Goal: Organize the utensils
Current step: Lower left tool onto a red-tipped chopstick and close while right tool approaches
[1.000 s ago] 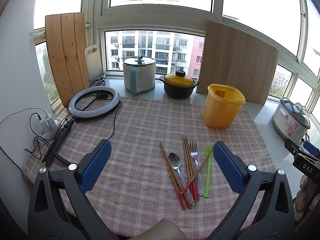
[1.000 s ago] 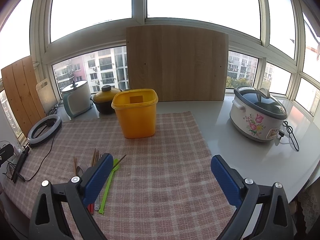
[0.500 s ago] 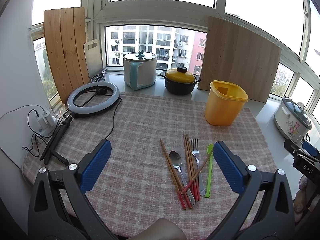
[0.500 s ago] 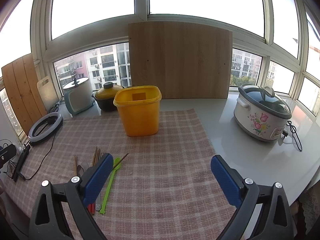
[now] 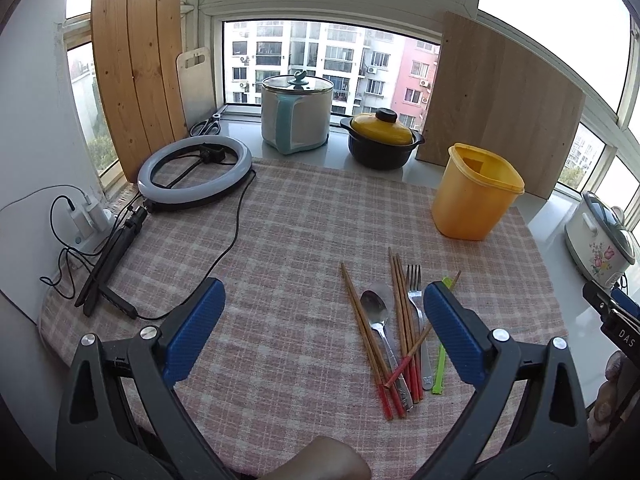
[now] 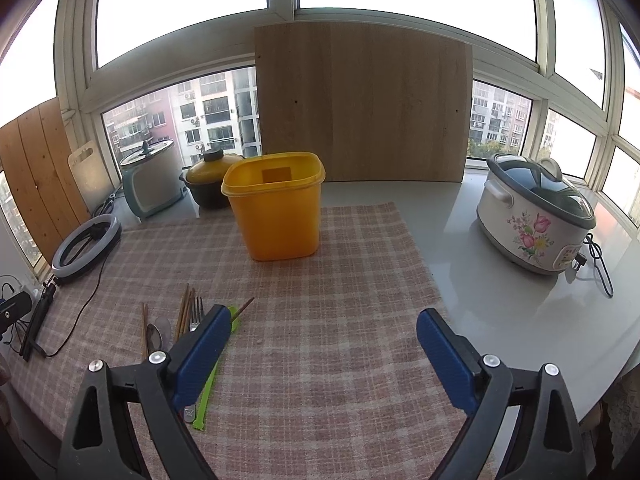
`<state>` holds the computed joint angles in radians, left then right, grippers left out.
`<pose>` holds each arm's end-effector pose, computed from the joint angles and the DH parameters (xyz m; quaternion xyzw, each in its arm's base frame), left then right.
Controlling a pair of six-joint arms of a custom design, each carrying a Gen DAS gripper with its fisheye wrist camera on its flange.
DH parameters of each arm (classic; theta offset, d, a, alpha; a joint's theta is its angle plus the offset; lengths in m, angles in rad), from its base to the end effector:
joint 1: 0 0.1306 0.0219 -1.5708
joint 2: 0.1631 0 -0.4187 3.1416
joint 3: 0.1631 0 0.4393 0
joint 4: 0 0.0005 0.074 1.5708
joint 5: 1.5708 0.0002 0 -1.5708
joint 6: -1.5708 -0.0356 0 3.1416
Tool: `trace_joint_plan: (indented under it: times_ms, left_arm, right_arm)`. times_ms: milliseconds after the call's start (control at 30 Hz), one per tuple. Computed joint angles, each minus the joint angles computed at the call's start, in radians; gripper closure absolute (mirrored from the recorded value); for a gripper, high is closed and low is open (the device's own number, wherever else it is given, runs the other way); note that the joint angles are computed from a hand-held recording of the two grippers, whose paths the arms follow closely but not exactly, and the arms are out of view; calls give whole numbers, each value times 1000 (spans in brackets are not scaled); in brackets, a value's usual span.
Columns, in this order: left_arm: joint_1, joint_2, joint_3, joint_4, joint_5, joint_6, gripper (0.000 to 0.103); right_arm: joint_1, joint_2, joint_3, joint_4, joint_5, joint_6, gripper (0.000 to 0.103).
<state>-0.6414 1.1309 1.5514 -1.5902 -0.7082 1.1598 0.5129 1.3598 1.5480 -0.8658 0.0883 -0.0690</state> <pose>0.2922 -0.1899 0.6196 -0.3023 0.8708 0.0646 0.3824 0.4536 0.2513 0.5622 -0.1797 0.8831 0.0856 0.4248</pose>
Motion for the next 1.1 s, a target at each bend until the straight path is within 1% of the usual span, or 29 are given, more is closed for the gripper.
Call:
trace_joint_plan:
  times_ms: [33,100,167,200,233,267,300,333,400,433,467,500,533,567,667,733,800,833,967,1100]
  left_arm:
    - [11,-9,-14,18,24,-7,9]
    - [37,-33,-52,75,80,-34,18]
    - [62,-55,-88,126,138,-52,24]
    - [72,-61,-99,139,165,-54,29]
    - [84,-68,-113,152,191,-55,32]
    - [95,-74,-128,169,222,-56,38]
    - [106,-80,-141,183,251,-56,44]
    - [116,-86,-154,197,279,-57,47]
    - [134,-91,-176,224,331,-58,54]
    - [142,-93,-187,241,359,-60,55]
    - [149,-94,-197,255,384,-64,59]
    - [157,-94,-205,269,412,-68,63]
    - [165,-94,-212,283,439,-72,65]
    - [172,-93,-218,294,462,-73,67]
    - [201,-91,-240,334,539,-85,74]
    - [224,-92,-260,369,604,-82,76]
    - [248,-87,-275,394,660,-77,81]
    - [261,-84,-282,402,680,-73,82]
    - [301,-66,-302,433,752,-77,87]
    - [323,-39,-305,449,805,-91,90]
  right_arm:
    - [-4,3,-1,4,-17,-1,8]
    - [-11,9,-3,11,-55,6,8]
    - [-13,19,-3,13,-82,18,8]
    - [-14,26,0,10,-92,24,8]
    - [-14,35,7,1,-103,28,9]
    - [-15,45,14,-10,-121,29,11]
    - [-17,59,25,-26,-148,32,15]
    - [-20,75,43,-52,-181,35,19]
    - [-29,113,78,-107,-260,32,23]
    - [-32,133,97,-131,-287,24,25]
    - [-34,151,112,-148,-303,18,26]
    - [-34,171,130,-170,-316,14,30]
    - [-35,190,149,-195,-329,11,34]
    - [-36,211,167,-219,-355,8,36]
    - [-36,274,227,-298,-461,-8,43]
    - [-27,311,264,-341,-518,-11,51]
    - [-11,348,304,-378,-540,-1,57]
    - [-3,365,322,-395,-546,2,60]
    - [15,431,388,-467,-616,-20,67]
    - [30,484,435,-518,-653,-33,74]
